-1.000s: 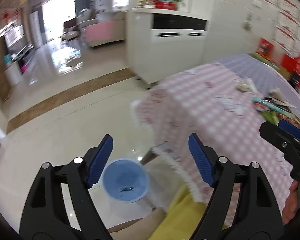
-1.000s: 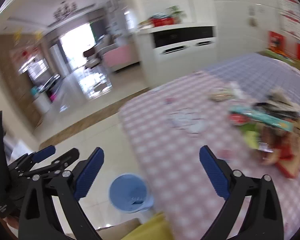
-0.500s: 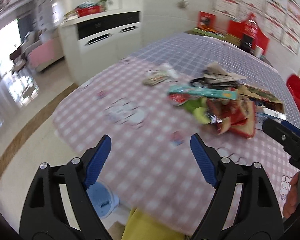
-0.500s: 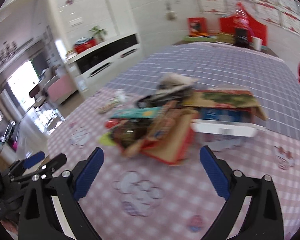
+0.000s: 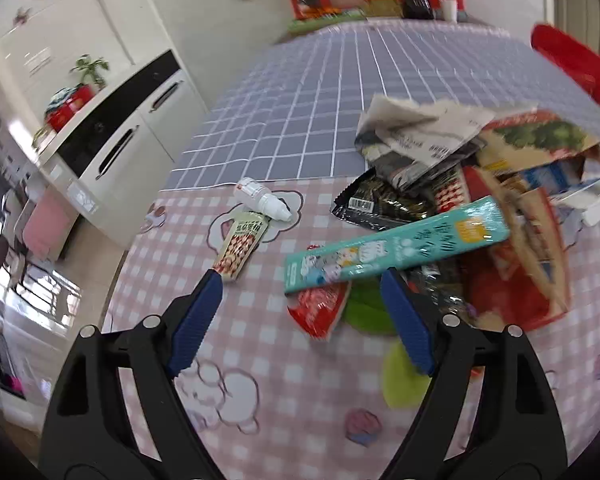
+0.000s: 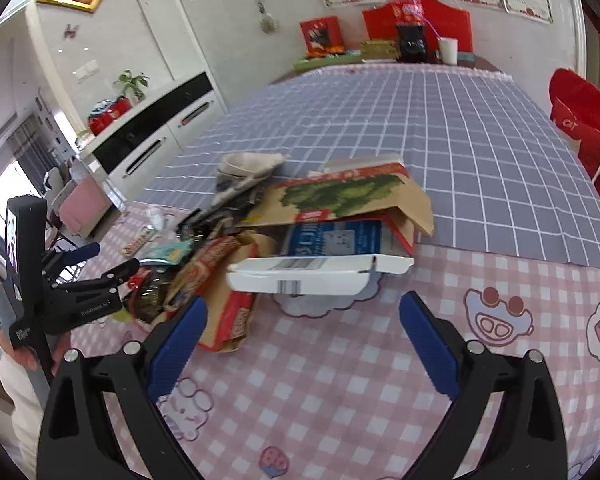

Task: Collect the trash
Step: 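Move both open grippers back over the trash pile on the table, then grasp the teal strip packaging with the left gripper and lift it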

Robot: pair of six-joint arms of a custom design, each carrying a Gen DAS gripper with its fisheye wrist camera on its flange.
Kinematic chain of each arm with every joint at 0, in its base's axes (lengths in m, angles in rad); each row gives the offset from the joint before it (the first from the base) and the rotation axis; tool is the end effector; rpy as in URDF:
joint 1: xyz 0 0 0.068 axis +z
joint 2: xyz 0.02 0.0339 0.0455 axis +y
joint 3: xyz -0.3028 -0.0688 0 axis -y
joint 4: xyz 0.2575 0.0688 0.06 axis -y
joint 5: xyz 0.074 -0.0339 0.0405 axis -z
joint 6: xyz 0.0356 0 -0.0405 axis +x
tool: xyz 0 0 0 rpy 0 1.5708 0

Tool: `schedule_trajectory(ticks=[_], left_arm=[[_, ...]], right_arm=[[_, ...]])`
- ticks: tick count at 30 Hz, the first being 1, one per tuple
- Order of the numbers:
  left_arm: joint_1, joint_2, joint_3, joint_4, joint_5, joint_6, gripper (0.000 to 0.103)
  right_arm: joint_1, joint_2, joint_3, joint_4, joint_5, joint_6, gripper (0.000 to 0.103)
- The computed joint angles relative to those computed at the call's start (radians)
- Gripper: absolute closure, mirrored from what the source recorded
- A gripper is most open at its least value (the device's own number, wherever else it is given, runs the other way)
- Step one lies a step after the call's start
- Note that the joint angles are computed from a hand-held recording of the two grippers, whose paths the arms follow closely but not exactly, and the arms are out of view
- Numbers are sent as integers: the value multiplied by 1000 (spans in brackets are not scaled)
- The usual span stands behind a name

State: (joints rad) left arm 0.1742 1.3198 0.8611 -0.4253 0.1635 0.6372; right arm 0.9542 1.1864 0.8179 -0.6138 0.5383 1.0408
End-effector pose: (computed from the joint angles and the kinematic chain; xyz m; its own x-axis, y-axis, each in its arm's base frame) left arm 0.2683 0.0413 0.2622 -0.6534 0.4810 -0.5845 0.3973 0.8752 0.2761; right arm 0.1458 0.1741 0.2704 -0.7055 0.2856 -0.6486 0.1441 0.9539 0.2634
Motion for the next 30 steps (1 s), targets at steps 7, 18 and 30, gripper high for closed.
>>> schedule_trajectory(ticks=[7, 18, 30], left_arm=[[-47, 88, 27, 40, 45, 123, 23], [-80, 273, 155, -2, 124, 122, 61], [6, 273, 209, -49, 194, -61, 94]], right_arm=[[-39, -2, -28, -31, 9, 74, 8], [-11, 23, -34, -58, 15, 162, 8], [43, 56, 19, -78, 37, 162, 8]])
